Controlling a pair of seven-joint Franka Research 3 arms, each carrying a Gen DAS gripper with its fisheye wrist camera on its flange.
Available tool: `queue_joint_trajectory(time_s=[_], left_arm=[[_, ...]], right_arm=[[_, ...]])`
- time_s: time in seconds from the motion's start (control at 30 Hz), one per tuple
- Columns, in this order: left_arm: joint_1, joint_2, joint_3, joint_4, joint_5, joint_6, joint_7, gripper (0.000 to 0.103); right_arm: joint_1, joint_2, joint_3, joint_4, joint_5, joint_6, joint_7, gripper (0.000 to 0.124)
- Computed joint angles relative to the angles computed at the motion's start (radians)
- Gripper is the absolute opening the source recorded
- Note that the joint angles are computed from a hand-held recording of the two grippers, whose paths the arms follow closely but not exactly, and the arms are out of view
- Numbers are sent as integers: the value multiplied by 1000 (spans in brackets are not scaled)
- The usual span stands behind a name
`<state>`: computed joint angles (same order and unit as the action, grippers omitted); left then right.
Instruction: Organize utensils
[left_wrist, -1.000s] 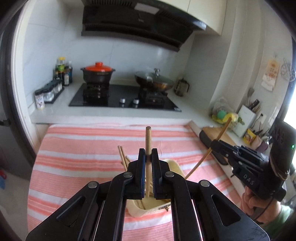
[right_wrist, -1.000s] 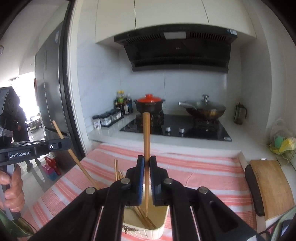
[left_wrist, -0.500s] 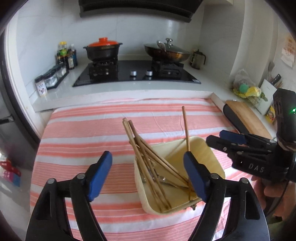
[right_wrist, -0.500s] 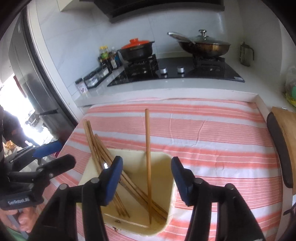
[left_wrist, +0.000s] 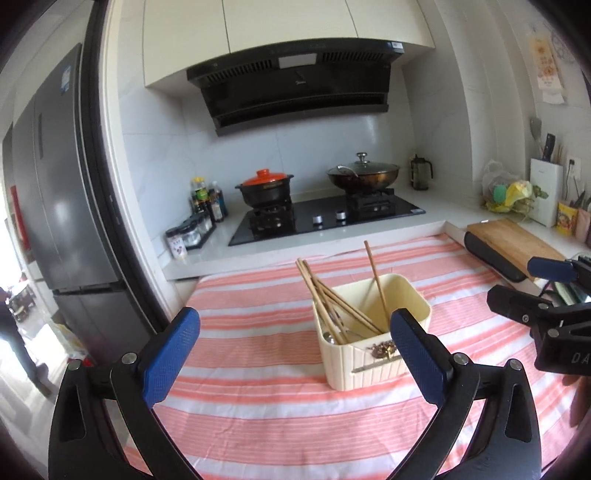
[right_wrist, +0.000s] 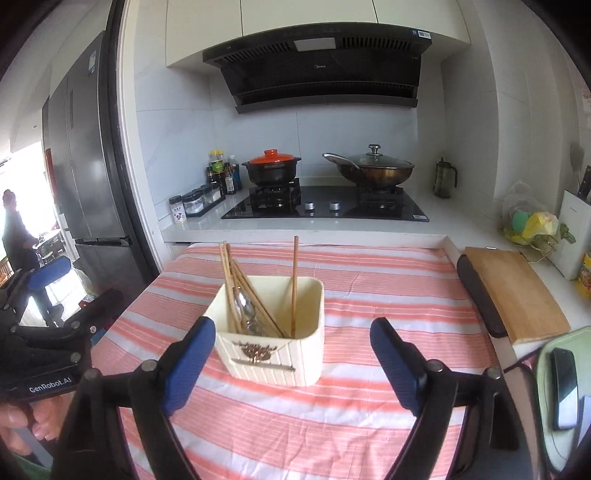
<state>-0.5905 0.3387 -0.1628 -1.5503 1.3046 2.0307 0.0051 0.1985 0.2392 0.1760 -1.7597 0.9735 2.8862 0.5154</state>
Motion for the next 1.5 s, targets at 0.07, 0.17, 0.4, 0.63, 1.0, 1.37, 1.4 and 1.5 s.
queue_joint_trajectory(time_s=[0.07,0.17,0.4,0.63,1.0,1.37,1.4,1.5], left_arm=[[0,-40,-14,-49,-18,26,-32,103],[0,-86,-38,-108,-32,29,-86,103],[-27,-98,-84,-132,-75,-104,-106,103],[-15,-131,-103,-177,-135,-88,-130,103],[-6,-174,-127,-216,-136,-86,-154,103],[11,-195,-138,-230,-155,-98,-176,103],[10,-194,-139,-228,-156,-105,-176,103],[10,-193,-140,-225,-158,-107,-174,103]], right_arm=[[-12,-61,21,-68,84,28,-81,88],[5,-145,19,-158,231,78,-228,88],[97,-255,-43,-297,329,152,-337,88],[155,-330,-89,-379,410,166,-382,88],[201,-376,-117,-431,314,174,-299,88],[235,-392,-132,-445,292,198,-298,88],[240,-394,-135,-445,301,203,-310,88],[246,-400,-138,-448,301,206,-310,88]])
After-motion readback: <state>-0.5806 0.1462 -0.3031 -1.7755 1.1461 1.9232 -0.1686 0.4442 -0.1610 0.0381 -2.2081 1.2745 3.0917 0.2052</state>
